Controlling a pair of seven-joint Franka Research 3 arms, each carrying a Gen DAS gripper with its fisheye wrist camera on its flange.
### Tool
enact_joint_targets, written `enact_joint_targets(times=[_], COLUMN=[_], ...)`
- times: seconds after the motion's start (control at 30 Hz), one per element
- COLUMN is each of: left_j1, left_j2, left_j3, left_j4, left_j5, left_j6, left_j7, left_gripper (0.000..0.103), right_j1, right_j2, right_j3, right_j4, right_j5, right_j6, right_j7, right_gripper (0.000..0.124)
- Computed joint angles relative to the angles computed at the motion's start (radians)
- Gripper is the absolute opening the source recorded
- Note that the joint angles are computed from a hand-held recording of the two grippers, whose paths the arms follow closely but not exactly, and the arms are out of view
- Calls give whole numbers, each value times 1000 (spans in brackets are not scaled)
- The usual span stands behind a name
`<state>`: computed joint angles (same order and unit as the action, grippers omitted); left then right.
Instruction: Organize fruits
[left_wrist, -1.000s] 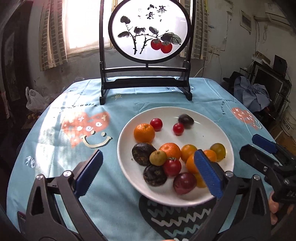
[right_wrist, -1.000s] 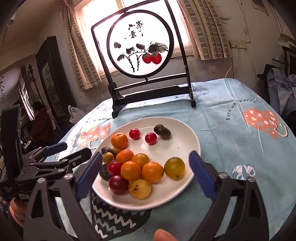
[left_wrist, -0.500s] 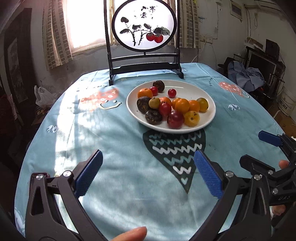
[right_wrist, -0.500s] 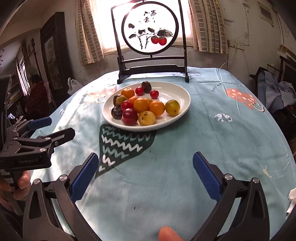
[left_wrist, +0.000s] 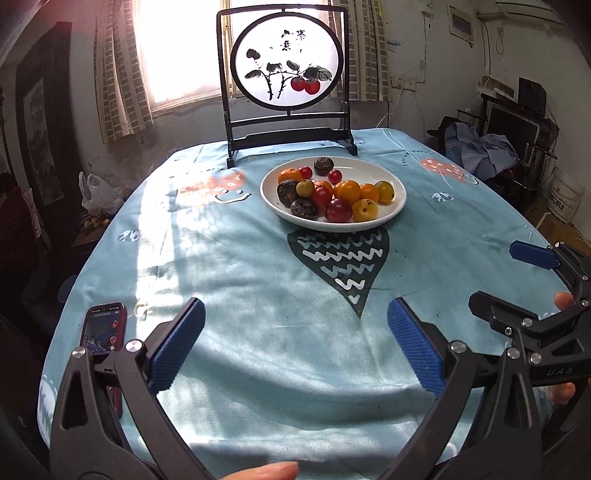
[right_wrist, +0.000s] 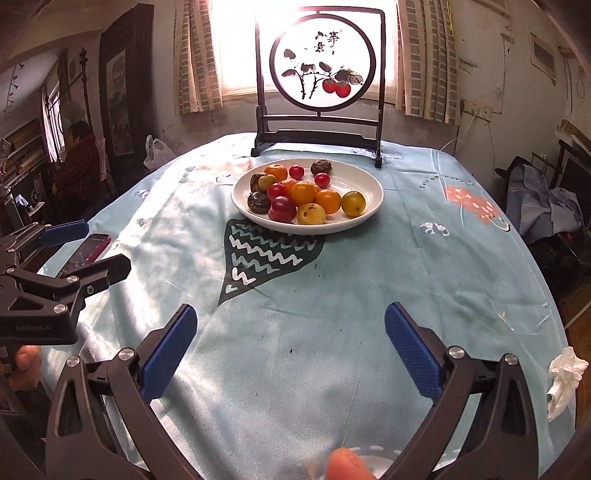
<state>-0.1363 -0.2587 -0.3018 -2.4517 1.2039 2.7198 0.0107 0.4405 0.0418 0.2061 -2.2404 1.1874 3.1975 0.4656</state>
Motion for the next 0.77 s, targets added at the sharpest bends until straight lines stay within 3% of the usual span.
enact_joint_targets(times=[0.43, 0.77], left_j1=[-12, -19], left_j2=[-11, -14], left_j3=[-17, -13], left_j4=[-1, -2], left_j5=[6, 15], left_j6=[-20, -41], left_j7=[-7, -25], left_gripper=[101, 101], right_j1=[23, 25], right_j2=[-28, -25], right_j3=[-18, -26], right_j4=[5, -3], right_j5=[189, 133], right_j6=[8, 5], right_j7=[-168, -107], right_gripper=[102, 102])
